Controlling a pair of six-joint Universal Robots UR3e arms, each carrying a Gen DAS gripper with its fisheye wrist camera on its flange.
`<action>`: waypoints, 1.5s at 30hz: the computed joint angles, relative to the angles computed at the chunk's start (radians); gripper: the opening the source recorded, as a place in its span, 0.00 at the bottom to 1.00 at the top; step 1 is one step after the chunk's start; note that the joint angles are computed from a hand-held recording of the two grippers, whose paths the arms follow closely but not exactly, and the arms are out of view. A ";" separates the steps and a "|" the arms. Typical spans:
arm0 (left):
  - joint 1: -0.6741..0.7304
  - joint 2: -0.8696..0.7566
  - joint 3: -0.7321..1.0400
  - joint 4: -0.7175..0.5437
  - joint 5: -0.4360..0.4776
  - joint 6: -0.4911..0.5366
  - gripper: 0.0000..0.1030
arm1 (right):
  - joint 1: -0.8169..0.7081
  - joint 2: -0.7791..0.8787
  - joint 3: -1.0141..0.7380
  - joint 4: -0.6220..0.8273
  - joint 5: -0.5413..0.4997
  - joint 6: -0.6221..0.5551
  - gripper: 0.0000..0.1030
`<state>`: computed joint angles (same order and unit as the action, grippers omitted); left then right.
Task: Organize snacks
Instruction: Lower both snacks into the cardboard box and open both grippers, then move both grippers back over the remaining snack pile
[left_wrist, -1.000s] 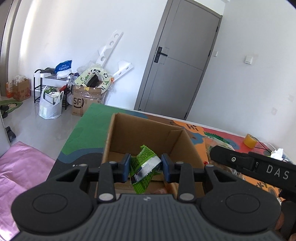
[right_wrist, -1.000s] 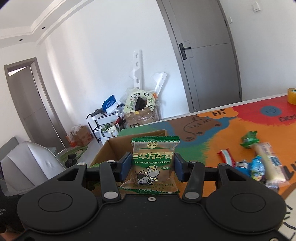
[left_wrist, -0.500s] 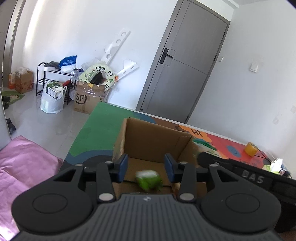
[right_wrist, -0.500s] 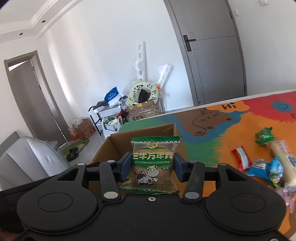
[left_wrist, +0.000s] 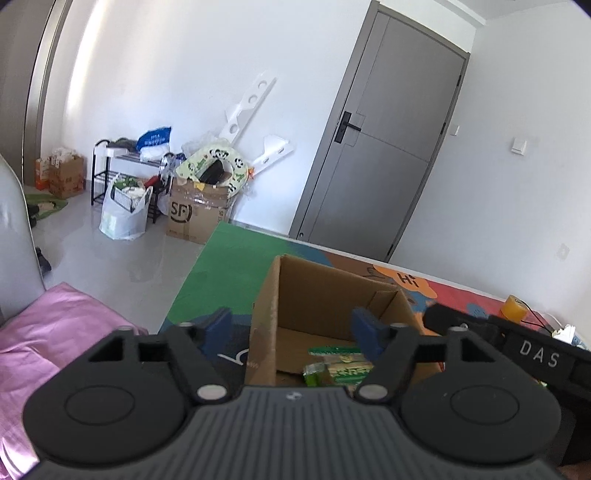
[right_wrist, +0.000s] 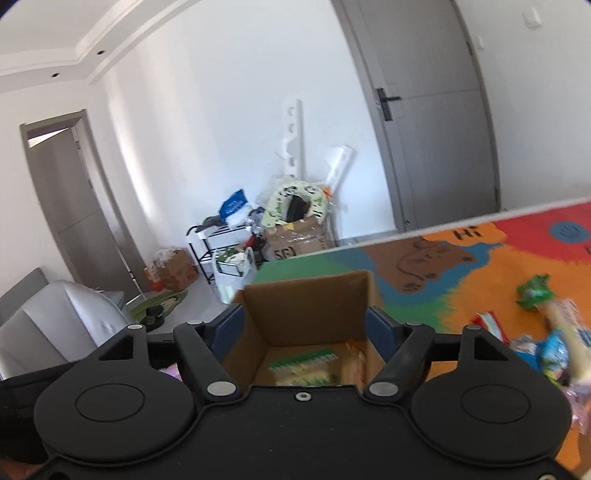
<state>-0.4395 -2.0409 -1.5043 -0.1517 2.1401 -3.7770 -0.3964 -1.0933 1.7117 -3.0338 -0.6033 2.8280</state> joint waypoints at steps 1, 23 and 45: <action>-0.011 -0.008 0.013 -0.007 0.016 -0.001 0.79 | -0.010 -0.005 0.003 0.011 -0.001 -0.002 0.70; -0.160 -0.156 0.289 -0.134 0.073 0.009 0.91 | -0.287 -0.127 0.162 0.112 0.112 -0.138 1.00; -0.250 -0.356 0.651 -0.284 0.020 0.032 0.94 | -0.503 -0.128 0.160 0.283 0.179 -0.274 1.00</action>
<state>-0.6894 -2.3973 -0.8534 -0.4355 2.1600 -3.7447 -0.8999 -1.2210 1.8716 -2.7508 -0.4244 2.5538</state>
